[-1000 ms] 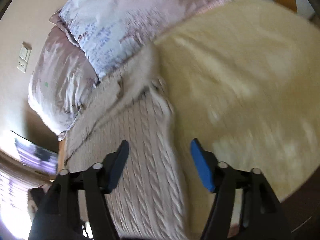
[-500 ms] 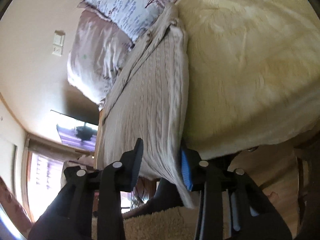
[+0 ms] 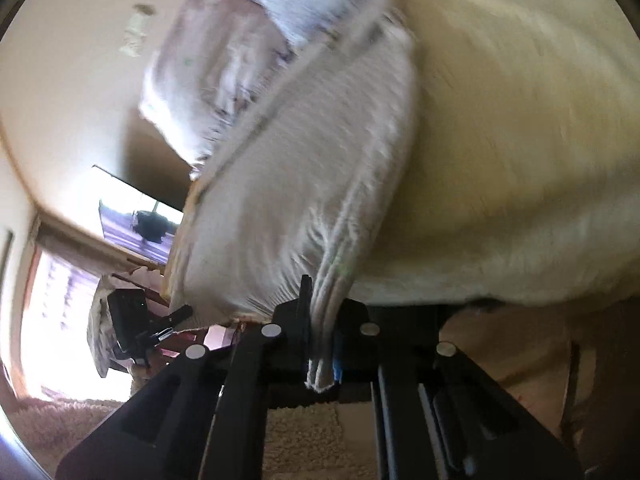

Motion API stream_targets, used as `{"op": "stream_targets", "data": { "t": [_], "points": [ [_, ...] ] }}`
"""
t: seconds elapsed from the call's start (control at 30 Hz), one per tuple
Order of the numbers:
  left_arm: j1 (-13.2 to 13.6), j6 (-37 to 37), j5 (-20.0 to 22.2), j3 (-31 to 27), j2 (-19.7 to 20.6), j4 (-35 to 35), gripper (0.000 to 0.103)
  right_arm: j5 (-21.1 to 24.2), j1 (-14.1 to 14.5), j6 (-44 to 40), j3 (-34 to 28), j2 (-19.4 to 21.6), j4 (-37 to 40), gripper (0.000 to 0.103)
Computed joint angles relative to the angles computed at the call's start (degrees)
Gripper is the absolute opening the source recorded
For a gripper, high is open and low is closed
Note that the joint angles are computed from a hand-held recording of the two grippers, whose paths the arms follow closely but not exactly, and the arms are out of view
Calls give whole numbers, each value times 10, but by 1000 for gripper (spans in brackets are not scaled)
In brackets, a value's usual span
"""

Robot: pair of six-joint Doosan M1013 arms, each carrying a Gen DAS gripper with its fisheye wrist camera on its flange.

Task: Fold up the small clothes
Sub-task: 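Grasp the sweater hem with both grippers and lift it, then fold the lifted hem toward the collar with both grippers, release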

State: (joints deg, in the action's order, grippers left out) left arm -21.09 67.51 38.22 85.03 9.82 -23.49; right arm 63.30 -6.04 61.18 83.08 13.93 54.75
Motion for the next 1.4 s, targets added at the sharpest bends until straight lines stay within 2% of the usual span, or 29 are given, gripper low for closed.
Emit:
{"op": "stream_targets", "data": {
  "t": [0.17,0.23,0.3,0.43,0.53,0.67,0.9,1.1,1.27,1.4],
  "points": [
    [7,3,-50,-1,-14,10,6,-86,7,-77,11,-29,45,8],
    [10,-36,-68,-7,-18,57,6,-133,13,-123,21,-41,74,8],
    [13,-82,-68,-20,-18,110,6,-172,19,-153,25,-47,91,8],
    [21,-141,-65,-49,-11,186,6,-286,43,-216,35,-58,98,8],
    [22,-186,-58,-75,1,249,6,-338,53,-261,39,-60,120,8],
    [24,-209,-40,-105,14,290,6,-381,63,-282,25,-50,127,8],
    [22,-199,-3,-181,51,352,6,-399,67,-278,-15,-27,133,8],
    [32,-179,40,-279,101,376,6,-420,81,-235,-75,1,79,8],
    [47,-172,62,-347,144,376,6,-422,91,-117,-148,42,-32,8],
    [63,-168,94,-389,179,351,6,-395,98,6,-207,80,-153,8]
  ]
}}
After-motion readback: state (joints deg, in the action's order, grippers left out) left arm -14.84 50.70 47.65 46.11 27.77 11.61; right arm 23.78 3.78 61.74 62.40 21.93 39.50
